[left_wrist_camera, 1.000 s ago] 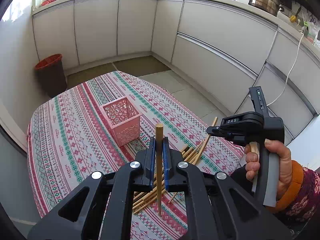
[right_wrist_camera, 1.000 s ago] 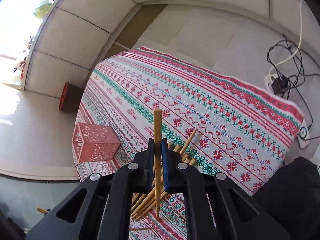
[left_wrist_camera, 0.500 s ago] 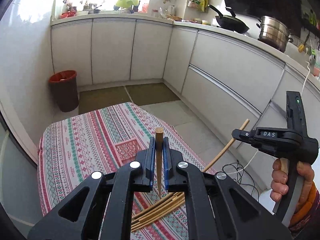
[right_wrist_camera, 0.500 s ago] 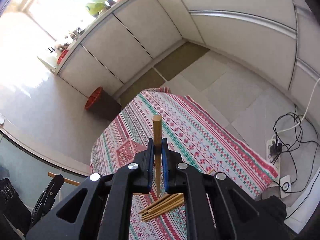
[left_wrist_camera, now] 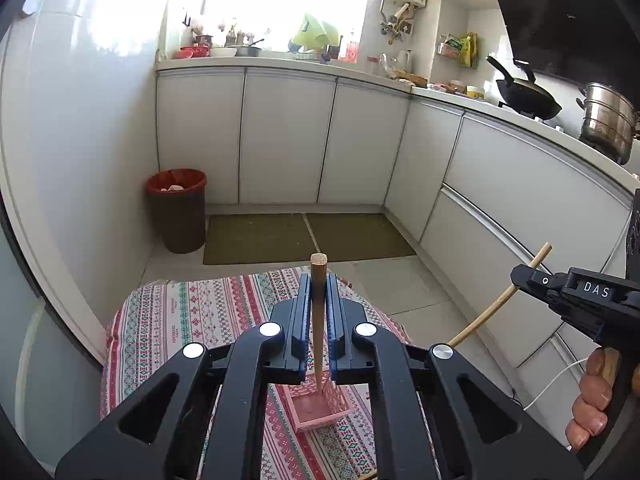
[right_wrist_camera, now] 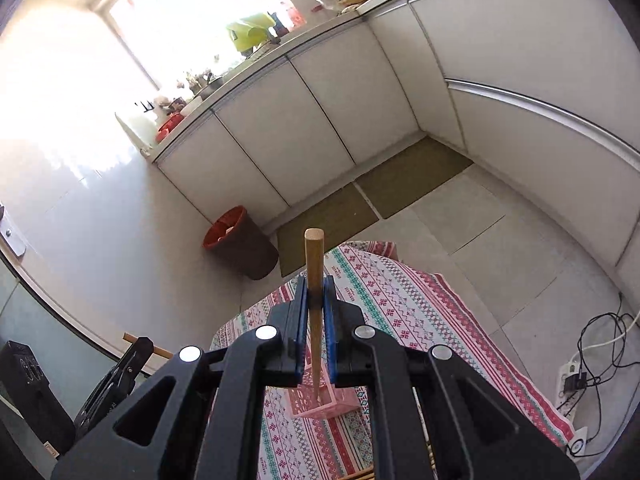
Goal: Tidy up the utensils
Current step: 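Carry both held chopsticks over the pink basket and lower them into it, then open both grippers to drop the chopsticks into the basket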
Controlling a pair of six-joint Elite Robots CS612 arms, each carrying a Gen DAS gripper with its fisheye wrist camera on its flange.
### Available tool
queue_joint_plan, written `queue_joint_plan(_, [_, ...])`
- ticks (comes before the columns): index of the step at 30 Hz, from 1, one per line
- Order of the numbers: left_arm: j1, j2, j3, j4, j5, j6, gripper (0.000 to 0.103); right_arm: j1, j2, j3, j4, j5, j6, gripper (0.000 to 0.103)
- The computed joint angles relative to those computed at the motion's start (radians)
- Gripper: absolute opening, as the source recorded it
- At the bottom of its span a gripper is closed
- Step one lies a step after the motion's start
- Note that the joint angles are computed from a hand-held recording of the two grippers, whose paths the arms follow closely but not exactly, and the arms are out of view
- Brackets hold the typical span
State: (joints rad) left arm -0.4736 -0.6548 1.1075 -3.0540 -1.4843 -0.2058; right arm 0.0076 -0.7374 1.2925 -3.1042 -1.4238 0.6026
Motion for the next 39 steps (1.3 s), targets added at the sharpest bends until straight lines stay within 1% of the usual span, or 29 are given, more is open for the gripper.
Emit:
queue_joint_plan(2, [0.007, 0.019, -0.019, 0.023, -0.006, -0.018, 0.007, 0.008, 0.025, -0.036, 0.016, -0.003, -0.021, 0.008])
queue_joint_plan(5, [0.015, 0.043, -0.043, 0.085, -0.036, -0.039, 0.008, 0.02, 0.065, -0.084, 0.041, -0.011, -0.05, 0.008])
queue_joint_plan(6, [0.017, 0.047, -0.043, 0.096, -0.043, -0.045, 0.014, 0.023, 0.074, -0.093, 0.046, -0.014, -0.057, 0.008])
queue_joint_plan(7, [0.02, 0.048, -0.04, 0.1, -0.053, -0.056, 0.022, 0.027, 0.083, -0.105, 0.055, -0.019, -0.065, 0.008])
queue_joint_plan(8, [0.023, 0.046, -0.035, 0.092, -0.058, -0.069, 0.027, 0.03, 0.093, -0.118, 0.069, -0.025, -0.074, 0.008])
queue_joint_plan(9, [0.026, 0.04, -0.021, 0.064, -0.064, -0.086, 0.033, 0.033, 0.099, -0.126, 0.078, -0.026, -0.077, 0.008])
queue_joint_plan(12, [0.035, 0.024, 0.006, -0.007, -0.07, -0.12, 0.036, 0.038, 0.116, -0.147, 0.094, -0.028, -0.082, 0.008])
queue_joint_plan(15, [0.04, 0.009, 0.028, -0.058, -0.067, -0.144, 0.039, 0.044, 0.126, -0.163, 0.107, -0.037, -0.096, 0.008])
queue_joint_plan(21, [0.043, 0.0, 0.036, -0.063, -0.057, -0.154, 0.045, 0.058, 0.147, -0.196, 0.13, -0.057, -0.14, 0.008])
queue_joint_plan(23, [0.044, 0.0, 0.035, -0.05, -0.056, -0.153, 0.047, 0.059, 0.156, -0.208, 0.157, -0.033, -0.157, 0.013])
queue_joint_plan(24, [0.044, -0.001, 0.036, -0.047, -0.056, -0.153, 0.049, 0.06, 0.157, -0.21, 0.168, -0.033, -0.158, 0.017])
queue_joint_plan(25, [0.044, -0.001, 0.037, -0.041, -0.058, -0.149, 0.051, 0.062, 0.156, -0.206, 0.174, -0.036, -0.159, 0.029])
queue_joint_plan(26, [0.043, -0.002, 0.039, -0.036, -0.056, -0.144, 0.051, 0.064, 0.154, -0.199, 0.17, -0.049, -0.159, 0.035])
queue_joint_plan(29, [0.039, -0.007, 0.047, -0.02, -0.046, -0.134, 0.054, 0.066, 0.137, -0.167, 0.156, -0.082, -0.164, 0.038])
queue_joint_plan(30, [0.037, -0.009, 0.05, -0.015, -0.045, -0.132, 0.055, 0.067, 0.13, -0.156, 0.155, -0.097, -0.168, 0.039])
queue_joint_plan(32, [0.033, -0.014, 0.058, -0.007, -0.03, -0.124, 0.06, 0.073, 0.117, -0.135, 0.142, -0.141, -0.179, 0.047])
queue_joint_plan(33, [0.029, -0.017, 0.063, -0.003, -0.015, -0.123, 0.064, 0.076, 0.11, -0.122, 0.134, -0.168, -0.187, 0.049])
queue_joint_plan(34, [0.026, -0.019, 0.067, -0.002, -0.004, -0.123, 0.071, 0.08, 0.104, -0.111, 0.129, -0.194, -0.194, 0.054])
queue_joint_plan(35, [0.023, -0.021, 0.074, -0.005, 0.009, -0.123, 0.074, 0.083, 0.095, -0.093, 0.12, -0.222, -0.2, 0.057])
queue_joint_plan(36, [0.018, -0.025, 0.081, -0.003, 0.029, -0.12, 0.077, 0.088, 0.087, -0.077, 0.114, -0.253, -0.204, 0.059])
queue_joint_plan(38, [0.01, -0.031, 0.093, 0.001, 0.062, -0.108, 0.077, 0.093, 0.072, -0.051, 0.1, -0.295, -0.206, 0.068])
queue_joint_plan(39, [0.005, -0.034, 0.099, 0.004, 0.079, -0.101, 0.077, 0.096, 0.065, -0.038, 0.092, -0.312, -0.206, 0.069])
